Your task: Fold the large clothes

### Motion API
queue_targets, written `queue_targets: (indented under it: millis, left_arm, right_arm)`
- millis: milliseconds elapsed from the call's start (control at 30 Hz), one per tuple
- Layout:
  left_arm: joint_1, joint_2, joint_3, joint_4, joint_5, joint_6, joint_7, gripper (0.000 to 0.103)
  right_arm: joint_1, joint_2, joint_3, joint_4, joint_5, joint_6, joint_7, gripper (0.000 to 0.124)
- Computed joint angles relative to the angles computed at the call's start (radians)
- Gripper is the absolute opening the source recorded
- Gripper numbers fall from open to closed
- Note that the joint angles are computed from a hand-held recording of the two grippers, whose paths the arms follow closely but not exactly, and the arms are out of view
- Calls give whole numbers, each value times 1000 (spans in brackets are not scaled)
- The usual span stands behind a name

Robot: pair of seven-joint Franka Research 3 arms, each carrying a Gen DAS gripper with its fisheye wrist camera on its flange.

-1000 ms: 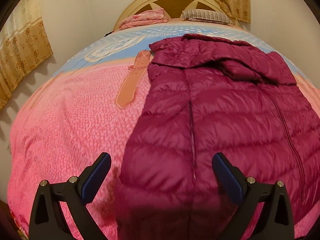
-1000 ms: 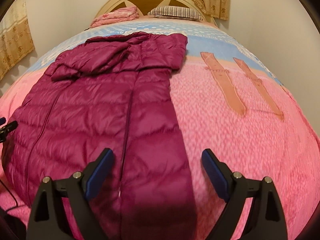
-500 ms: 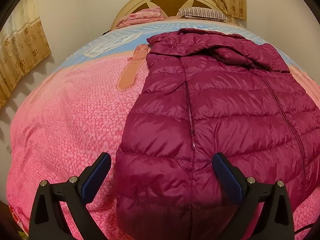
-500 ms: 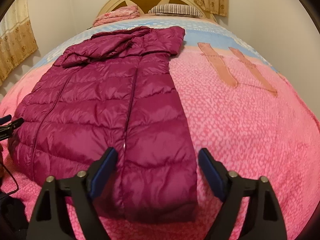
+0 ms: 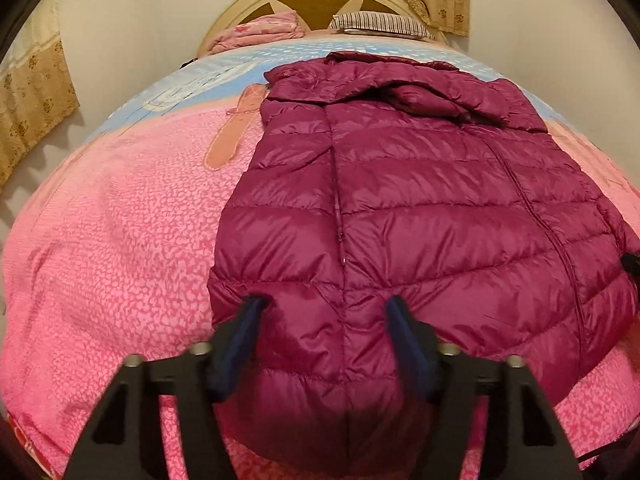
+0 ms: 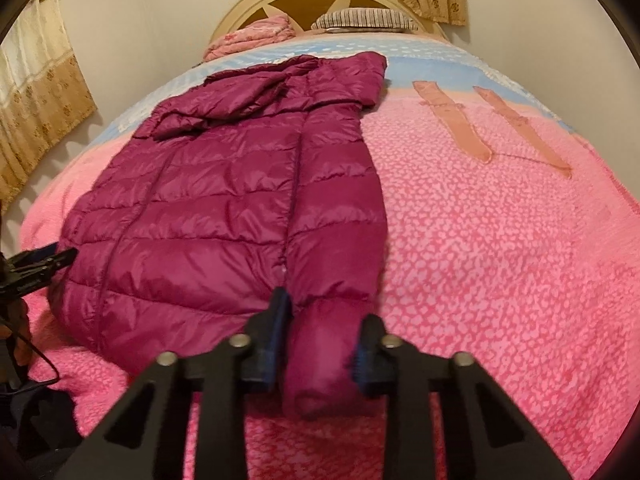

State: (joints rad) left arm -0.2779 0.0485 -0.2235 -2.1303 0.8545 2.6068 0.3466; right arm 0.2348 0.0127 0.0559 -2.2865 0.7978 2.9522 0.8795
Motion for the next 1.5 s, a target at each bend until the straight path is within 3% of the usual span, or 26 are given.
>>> queue_targets:
  millis: [67, 133, 233, 533, 733, 833, 933, 1000, 1100, 1133, 1200, 1267, 1400, 1500]
  left_arm:
    - [-4, -3, -3, 4, 12, -14, 6, 24]
    - [-8, -11, -7, 6, 25, -26, 18, 11]
    - [-5, -33, -7, 0, 40, -19, 21, 6]
    - [37, -168, -26, -26, 121, 39, -7, 3]
    - [78, -274, -39, -50, 85, 128, 47, 2]
    - [121, -304, -69, -41, 125, 140, 25, 2]
    - [168, -258, -111, 13, 228, 87, -31, 0]
    - [171, -184, -105, 76, 281, 40, -67, 0]
    - [158, -34, -48, 192, 229, 38, -23, 0]
    - [147, 23, -34, 241, 216, 2, 0, 0]
    - [133, 57, -7, 258, 166, 6, 11, 0]
    - [116, 46, 20, 228, 150, 37, -10, 0]
    - [94, -27, 41, 124, 158, 3, -23, 1]
    - [112, -75, 45, 59, 121, -6, -8, 1]
  right_arm:
    - [2, -6, 2, -4, 28, 2, -29, 16]
    - [8, -16, 5, -14, 54, 19, -60, 12]
    - [18, -34, 1, -20, 126, 26, -126, 11]
    - [72, -182, -55, -46, 456, 13, -421, 8]
    - [100, -326, -95, -68, 575, 17, -528, 7]
    - [121, -377, -107, -65, 638, 51, -598, 7]
    - [131, -351, -106, -15, 708, 89, -678, 7]
    - [121, -277, -89, 47, 731, 133, -703, 7]
    - [81, -139, -80, 162, 662, 92, -596, 6]
    - [66, -79, -72, 211, 585, 82, -506, 6]
    - [46, -33, -53, 248, 552, 78, -453, 6]
    - [32, -21, -34, 252, 533, 91, -428, 6]
    - [25, -43, -18, 214, 560, 116, -474, 6]
    - [16, -15, -18, 227, 484, 112, -404, 6]
